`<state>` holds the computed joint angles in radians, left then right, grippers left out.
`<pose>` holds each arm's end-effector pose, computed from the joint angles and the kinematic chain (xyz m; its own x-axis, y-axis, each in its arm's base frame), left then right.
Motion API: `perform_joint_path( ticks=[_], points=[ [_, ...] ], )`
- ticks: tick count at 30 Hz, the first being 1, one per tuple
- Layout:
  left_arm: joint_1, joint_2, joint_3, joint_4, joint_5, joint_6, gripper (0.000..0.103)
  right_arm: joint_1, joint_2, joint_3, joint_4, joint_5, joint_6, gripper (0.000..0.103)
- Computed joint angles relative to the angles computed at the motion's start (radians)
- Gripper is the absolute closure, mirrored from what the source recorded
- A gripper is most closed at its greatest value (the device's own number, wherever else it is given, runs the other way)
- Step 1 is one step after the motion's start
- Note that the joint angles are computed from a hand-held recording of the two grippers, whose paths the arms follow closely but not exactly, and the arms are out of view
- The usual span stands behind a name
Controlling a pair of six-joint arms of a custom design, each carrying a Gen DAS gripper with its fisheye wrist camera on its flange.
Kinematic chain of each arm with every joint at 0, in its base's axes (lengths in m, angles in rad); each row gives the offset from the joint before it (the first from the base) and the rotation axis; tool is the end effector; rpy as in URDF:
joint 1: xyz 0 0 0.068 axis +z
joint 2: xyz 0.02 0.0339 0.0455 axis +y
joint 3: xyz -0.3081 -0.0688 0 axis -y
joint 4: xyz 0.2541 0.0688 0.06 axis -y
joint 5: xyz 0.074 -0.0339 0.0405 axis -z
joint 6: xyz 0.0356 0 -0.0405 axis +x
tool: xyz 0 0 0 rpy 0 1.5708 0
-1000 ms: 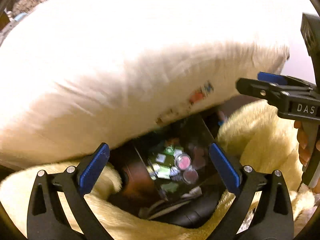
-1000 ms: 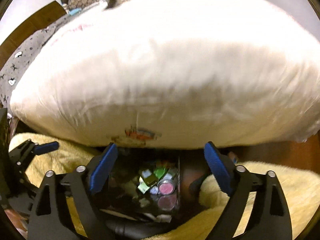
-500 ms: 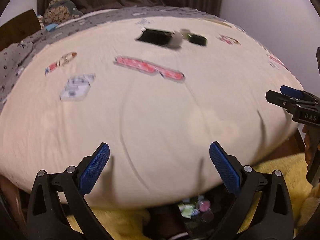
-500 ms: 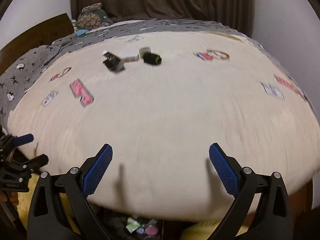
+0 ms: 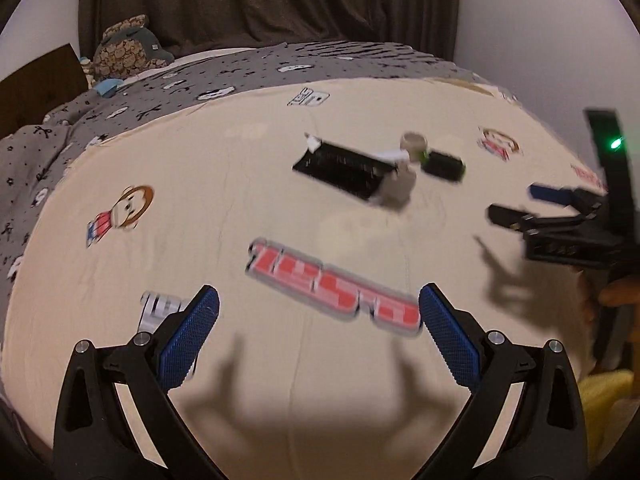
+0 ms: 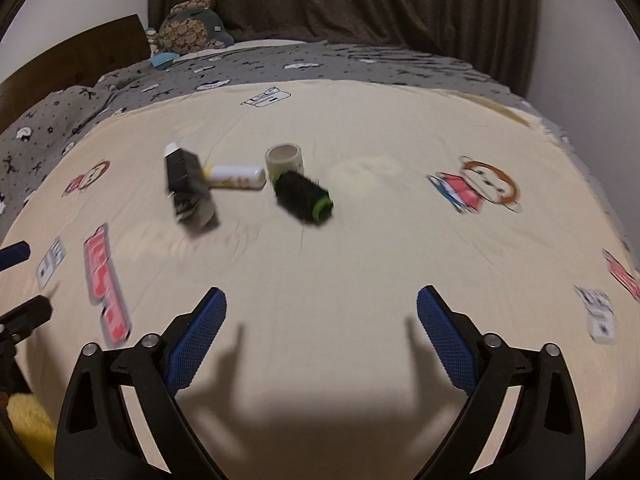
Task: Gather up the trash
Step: 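Grasp the black eyeglass case with left tool while right tool grasps black thread spool, then lower the black case and thread spool into the bin and release both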
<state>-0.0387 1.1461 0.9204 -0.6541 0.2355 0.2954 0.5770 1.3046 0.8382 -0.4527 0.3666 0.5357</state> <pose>0.2229 -0.0169 0.3121 -0.6825 0.3097 -0.6620 0.4023 0.9154 0.0135 0.2231 0.1300 0.2648 -0.7399 0.0870 -0.6670 0.0589 0.9962 0.0645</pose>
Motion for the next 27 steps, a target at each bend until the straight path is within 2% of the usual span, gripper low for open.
perform_joint_path(
  ticks=[2,4,9,14,16,18,20,23,26,27],
  points=[
    [-0.016,0.052,0.036,0.012,0.005,-0.025,0.009,-0.049,0.065,0.029,0.039,-0.029,-0.044,0.025],
    [-0.036,0.113,0.08,0.032,0.004,-0.06,0.012,-0.071,0.104,0.053,0.051,-0.044,-0.065,0.028],
    [-0.085,0.252,0.191,0.071,-0.01,-0.133,0.015,-0.111,0.164,0.096,0.084,-0.075,-0.115,0.029],
    [-0.113,0.401,0.303,0.045,0.027,-0.198,0.016,-0.126,0.213,0.133,0.103,-0.085,-0.167,0.029],
    [-0.136,0.458,0.335,0.052,-0.004,-0.22,0.018,-0.129,0.227,0.143,0.105,-0.091,-0.174,0.029],
    [-0.152,0.508,0.367,0.047,-0.019,-0.233,0.025,-0.134,0.241,0.151,0.111,-0.105,-0.186,0.03],
    [-0.16,0.547,0.394,0.042,-0.016,-0.246,0.042,-0.138,0.251,0.158,0.111,-0.122,-0.196,0.045],
    [-0.17,0.593,0.43,0.023,0.003,-0.25,0.058,-0.135,0.253,0.163,0.113,-0.138,-0.215,0.059],
    [-0.171,0.592,0.43,0.031,0.017,-0.245,0.073,-0.112,0.25,0.165,0.104,-0.111,-0.221,0.062],
    [-0.174,0.582,0.421,0.035,0.017,-0.241,0.074,-0.106,0.241,0.16,0.102,-0.106,-0.218,0.064]
  ],
)
